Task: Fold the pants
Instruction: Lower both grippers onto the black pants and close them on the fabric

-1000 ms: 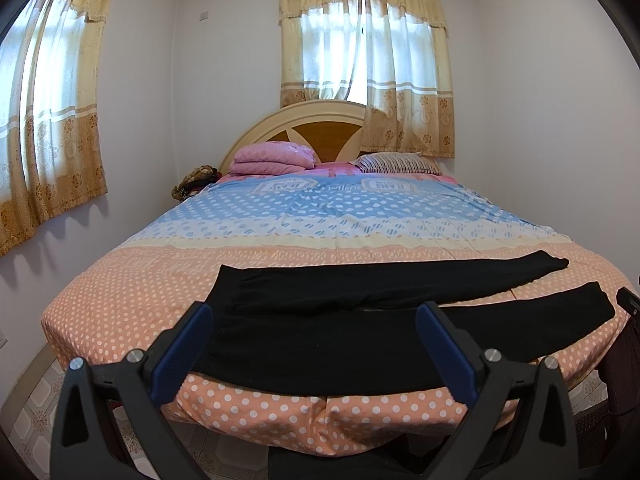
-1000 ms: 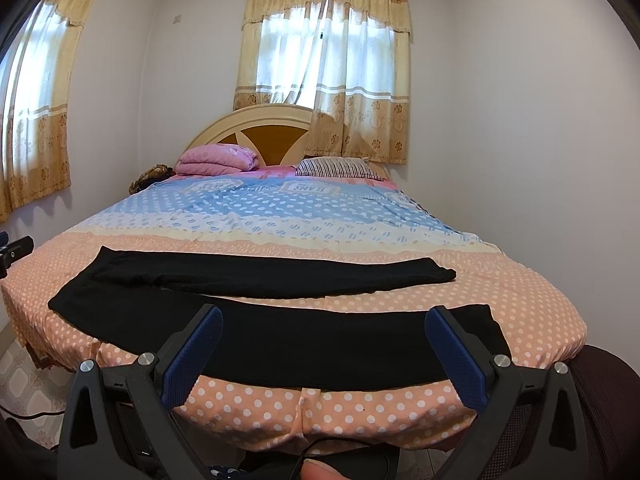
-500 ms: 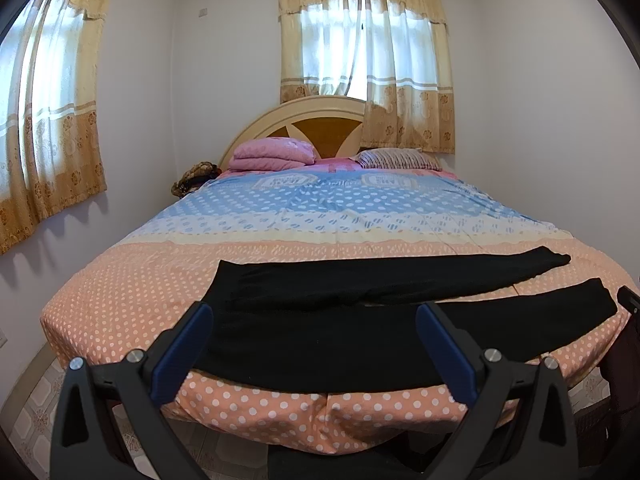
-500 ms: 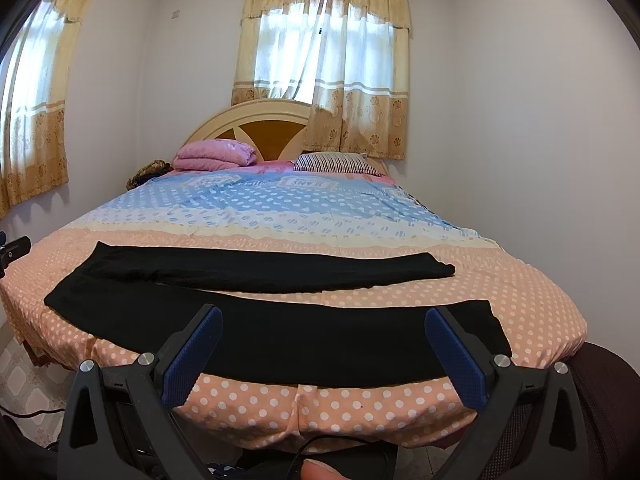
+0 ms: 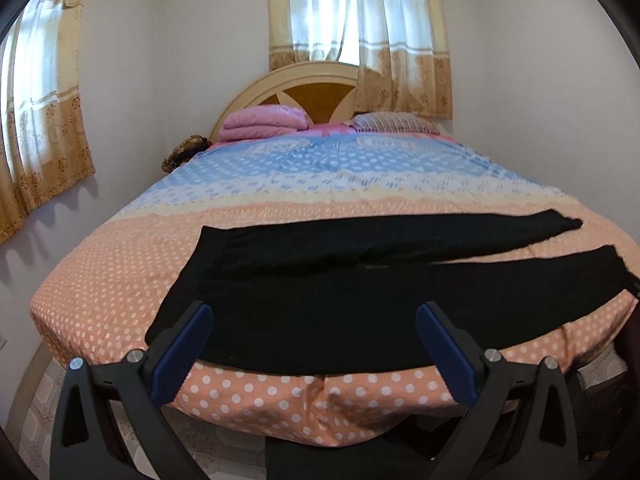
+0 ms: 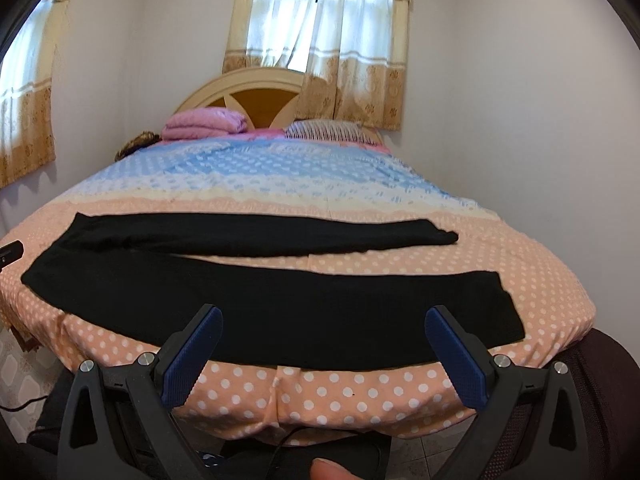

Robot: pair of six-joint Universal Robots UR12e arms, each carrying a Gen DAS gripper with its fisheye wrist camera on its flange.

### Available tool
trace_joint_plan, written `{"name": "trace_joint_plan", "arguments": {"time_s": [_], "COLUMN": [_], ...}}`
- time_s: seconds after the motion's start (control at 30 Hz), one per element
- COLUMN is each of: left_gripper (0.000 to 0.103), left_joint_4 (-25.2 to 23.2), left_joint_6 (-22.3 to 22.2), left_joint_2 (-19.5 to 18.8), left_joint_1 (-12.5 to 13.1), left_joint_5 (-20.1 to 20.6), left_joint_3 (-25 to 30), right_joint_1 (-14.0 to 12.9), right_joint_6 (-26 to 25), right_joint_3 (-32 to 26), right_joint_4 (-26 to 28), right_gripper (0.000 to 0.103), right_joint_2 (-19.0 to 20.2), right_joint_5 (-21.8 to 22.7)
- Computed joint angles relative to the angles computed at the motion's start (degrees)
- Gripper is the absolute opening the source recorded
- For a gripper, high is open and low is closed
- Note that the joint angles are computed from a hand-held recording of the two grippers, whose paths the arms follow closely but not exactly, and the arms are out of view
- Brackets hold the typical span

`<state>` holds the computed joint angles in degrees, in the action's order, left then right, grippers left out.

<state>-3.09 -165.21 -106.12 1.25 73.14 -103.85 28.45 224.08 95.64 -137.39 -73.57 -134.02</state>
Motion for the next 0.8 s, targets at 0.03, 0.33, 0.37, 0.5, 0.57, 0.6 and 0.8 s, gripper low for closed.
{"name": "trace_joint_plan", "arguments": {"time_s": [0.03,0.33,0.37,0.5,0.57,0.6,0.8], "left_gripper": [0.103,0.103,0.103,0.103,0.103,0.103,0.088], "left_joint_4": [0.02,-3.44,-4.52,-9.05,-13.69,-15.29,-26.79], "left_joint_6": [0.31,1.55,2.40,2.77,1.94,1.57,1.60], "left_joint_2": [-0.54,-10.39,-11.87,-16.32,-18.76,-19.63,-25.60], "left_joint_1": [-0.05,0.23,0.29,1.37,1.82,1.93,1.87], "left_joint_5": [0.28,12.24,14.16,16.31,16.25,15.84,12.07], "left_joint_3": [0.46,13.85,16.21,23.37,27.83,29.37,39.64], "right_joint_1": [-0.41,-7.43,-8.03,-11.27,-12.64,-13.11,-16.47], "right_joint_6": [-0.72,-4.07,-4.68,-8.44,-9.84,-10.06,-10.51], "right_joint_3": [0.38,1.79,1.59,0.52,0.14,-0.05,-1.18], "right_joint_4": [-0.75,-5.46,-5.39,-5.03,-4.47,-4.06,-2.38], "right_gripper": [0.102,0.102,0.101,0.082,0.078,0.076,0.065], "right_joint_2": [-0.04,-0.17,-0.03,0.90,1.37,1.60,2.46], "right_joint_5": [0.70,9.09,9.64,13.17,14.83,15.09,19.10]}}
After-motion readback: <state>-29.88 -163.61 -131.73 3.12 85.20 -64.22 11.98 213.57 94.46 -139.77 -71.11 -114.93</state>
